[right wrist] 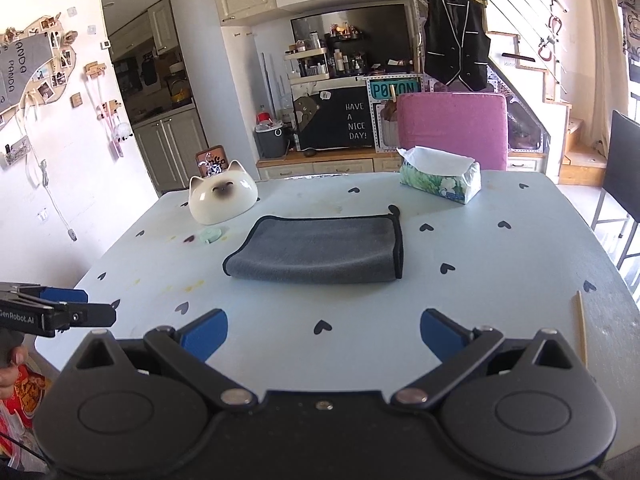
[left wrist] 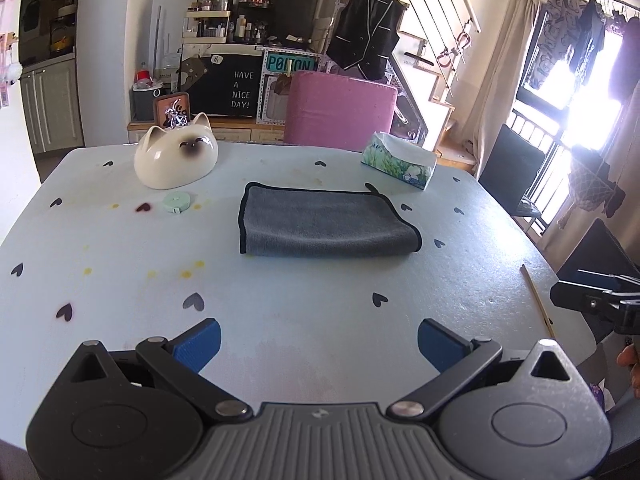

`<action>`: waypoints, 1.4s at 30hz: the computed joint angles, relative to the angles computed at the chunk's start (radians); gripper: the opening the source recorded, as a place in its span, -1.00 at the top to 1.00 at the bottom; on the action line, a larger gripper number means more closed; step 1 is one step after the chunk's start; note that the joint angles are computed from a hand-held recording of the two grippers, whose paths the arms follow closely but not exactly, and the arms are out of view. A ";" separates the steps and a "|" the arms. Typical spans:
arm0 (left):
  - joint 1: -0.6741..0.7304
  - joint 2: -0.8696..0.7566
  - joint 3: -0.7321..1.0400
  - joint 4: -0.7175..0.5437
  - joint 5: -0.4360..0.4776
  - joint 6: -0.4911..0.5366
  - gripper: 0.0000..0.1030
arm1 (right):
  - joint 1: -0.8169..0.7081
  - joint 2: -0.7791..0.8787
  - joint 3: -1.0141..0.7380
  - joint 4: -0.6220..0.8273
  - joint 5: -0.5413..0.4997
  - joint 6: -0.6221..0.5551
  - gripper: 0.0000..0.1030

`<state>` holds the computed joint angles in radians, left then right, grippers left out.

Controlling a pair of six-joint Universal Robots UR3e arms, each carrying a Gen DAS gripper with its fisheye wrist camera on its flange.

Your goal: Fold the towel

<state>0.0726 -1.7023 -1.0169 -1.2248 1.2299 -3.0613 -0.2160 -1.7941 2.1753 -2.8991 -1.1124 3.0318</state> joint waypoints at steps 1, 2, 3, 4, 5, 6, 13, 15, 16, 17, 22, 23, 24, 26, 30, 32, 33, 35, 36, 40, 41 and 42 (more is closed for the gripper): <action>0.003 0.011 -0.013 0.003 -0.003 -0.001 -1.00 | -0.001 -0.010 0.009 0.001 0.001 -0.001 -0.99; 0.004 0.021 -0.027 0.007 -0.005 -0.003 -1.00 | -0.004 -0.022 0.020 0.001 0.003 -0.002 -0.99; 0.007 0.029 -0.039 0.012 -0.006 -0.003 -1.00 | -0.003 -0.020 0.019 -0.001 0.001 -0.001 -0.99; 0.009 0.042 -0.054 0.016 -0.009 -0.004 -1.00 | -0.003 -0.029 0.031 -0.004 0.000 -0.001 -0.99; 0.011 0.052 -0.066 0.019 -0.013 -0.003 -1.00 | -0.003 -0.038 0.040 -0.005 -0.002 0.000 -0.99; 0.013 0.059 -0.075 0.021 -0.015 -0.003 -1.00 | -0.003 -0.047 0.049 -0.004 -0.003 -0.001 -0.99; 0.016 0.100 -0.129 0.031 -0.026 -0.002 -1.00 | -0.014 -0.109 0.112 0.001 0.005 0.002 -0.99; 0.016 0.108 -0.138 0.031 -0.027 0.004 -1.00 | -0.017 -0.125 0.124 0.004 0.008 0.003 -0.99; 0.017 0.115 -0.147 0.033 -0.028 0.007 -1.00 | -0.021 -0.135 0.132 0.006 0.011 0.003 -0.99; 0.016 0.119 -0.152 0.036 -0.025 0.007 -1.00 | -0.023 -0.142 0.137 0.008 0.014 0.004 -0.99; 0.010 0.129 -0.168 0.043 -0.016 0.010 -1.00 | -0.026 -0.175 0.160 0.017 0.012 0.001 -0.99; 0.010 0.133 -0.173 0.044 -0.017 0.012 -1.00 | -0.025 -0.183 0.165 0.019 0.012 0.000 -0.99; 0.010 0.138 -0.180 0.046 -0.017 0.013 -1.00 | -0.025 -0.183 0.165 0.019 0.012 0.000 -0.99; 0.009 0.144 -0.188 0.048 -0.015 0.015 -1.00 | -0.026 -0.196 0.175 0.021 0.014 -0.001 -0.99; 0.009 0.149 -0.198 0.051 -0.016 0.018 -1.00 | -0.024 -0.200 0.178 0.022 0.013 0.001 -0.99; 0.009 0.148 -0.198 0.051 -0.016 0.018 -1.00 | -0.025 -0.198 0.177 0.022 0.014 0.000 -0.99; 0.010 0.148 -0.199 0.051 -0.017 0.019 -1.00 | -0.024 -0.200 0.178 0.023 0.013 0.001 -0.99; 0.009 0.148 -0.198 0.052 -0.017 0.018 -1.00 | -0.021 -0.206 0.182 0.024 0.011 0.005 -0.99; 0.009 0.148 -0.199 0.052 -0.017 0.020 -1.00 | -0.025 -0.220 0.192 0.029 0.014 0.003 -0.99; 0.002 0.150 -0.209 0.060 -0.016 0.020 -1.00 | -0.027 -0.229 0.197 0.035 0.016 0.000 -0.99; 0.002 0.151 -0.210 0.061 -0.015 0.019 -1.00 | -0.027 -0.229 0.197 0.035 0.016 0.000 -0.99; 0.001 0.151 -0.212 0.064 -0.015 0.018 -1.00 | -0.027 -0.229 0.197 0.035 0.016 0.000 -0.99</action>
<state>0.0739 -1.5513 -1.2291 -1.1609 1.2148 -3.0428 -0.2435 -2.0228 2.3725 -2.8643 -1.0964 3.0318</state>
